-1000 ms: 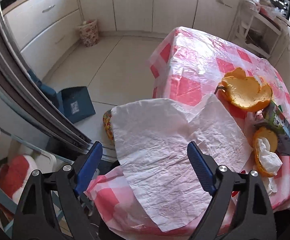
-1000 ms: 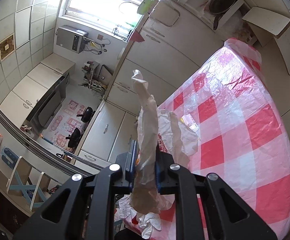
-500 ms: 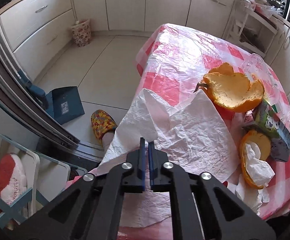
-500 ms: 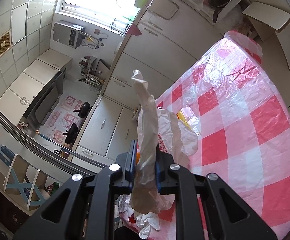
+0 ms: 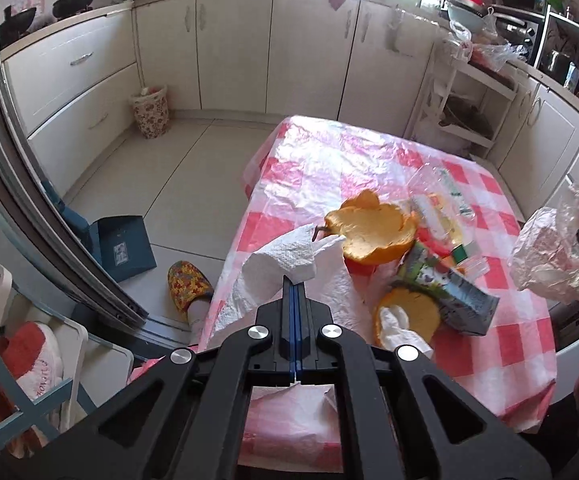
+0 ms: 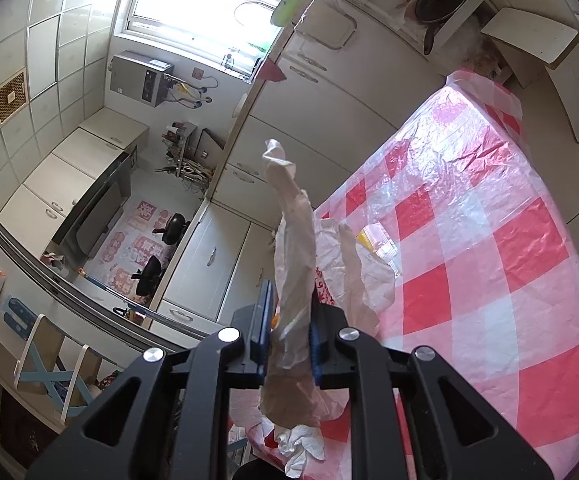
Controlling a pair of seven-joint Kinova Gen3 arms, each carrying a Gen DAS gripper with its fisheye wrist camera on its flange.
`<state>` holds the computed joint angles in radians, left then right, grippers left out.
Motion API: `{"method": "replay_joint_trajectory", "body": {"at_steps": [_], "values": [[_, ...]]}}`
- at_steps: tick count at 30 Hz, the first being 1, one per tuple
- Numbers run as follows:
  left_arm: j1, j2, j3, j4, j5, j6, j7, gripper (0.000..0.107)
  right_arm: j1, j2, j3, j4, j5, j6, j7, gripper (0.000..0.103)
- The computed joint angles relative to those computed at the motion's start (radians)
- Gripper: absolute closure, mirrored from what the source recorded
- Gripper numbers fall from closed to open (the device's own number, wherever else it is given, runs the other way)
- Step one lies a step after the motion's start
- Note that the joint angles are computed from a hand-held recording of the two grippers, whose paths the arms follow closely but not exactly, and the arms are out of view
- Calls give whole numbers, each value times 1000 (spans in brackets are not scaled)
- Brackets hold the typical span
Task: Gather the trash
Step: 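Close the left tool on the white tissue sheet and lift it, then carry the tissue sheet with the left tool toward the yellow bucket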
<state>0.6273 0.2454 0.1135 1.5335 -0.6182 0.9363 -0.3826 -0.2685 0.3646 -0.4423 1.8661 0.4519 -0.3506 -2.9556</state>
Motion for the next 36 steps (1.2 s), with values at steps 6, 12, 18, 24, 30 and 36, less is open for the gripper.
{"method": "replay_joint_trajectory", "body": {"at_steps": [6, 12, 18, 24, 30, 36], "values": [[19, -66, 20, -18, -52, 29, 21, 107, -25, -11, 20, -1, -30, 10, 29, 86], [5, -120, 61, -30, -88, 47, 25, 107, -25, -17, 21, 6, -50, 14, 43, 86], [-4, -139, 92, -48, -100, 60, 23, 107, -17, -19, 14, 11, -44, 9, 45, 86], [-3, -138, 104, -57, -107, 54, 19, 107, -15, -26, 19, 18, -43, 3, 44, 86], [6, -134, 105, -59, -121, 38, 17, 107, -27, -37, 35, 25, -57, 2, 54, 86], [13, -130, 105, -66, -124, 24, 13, 107, -34, -46, 47, 37, -71, -10, 61, 86]]}}
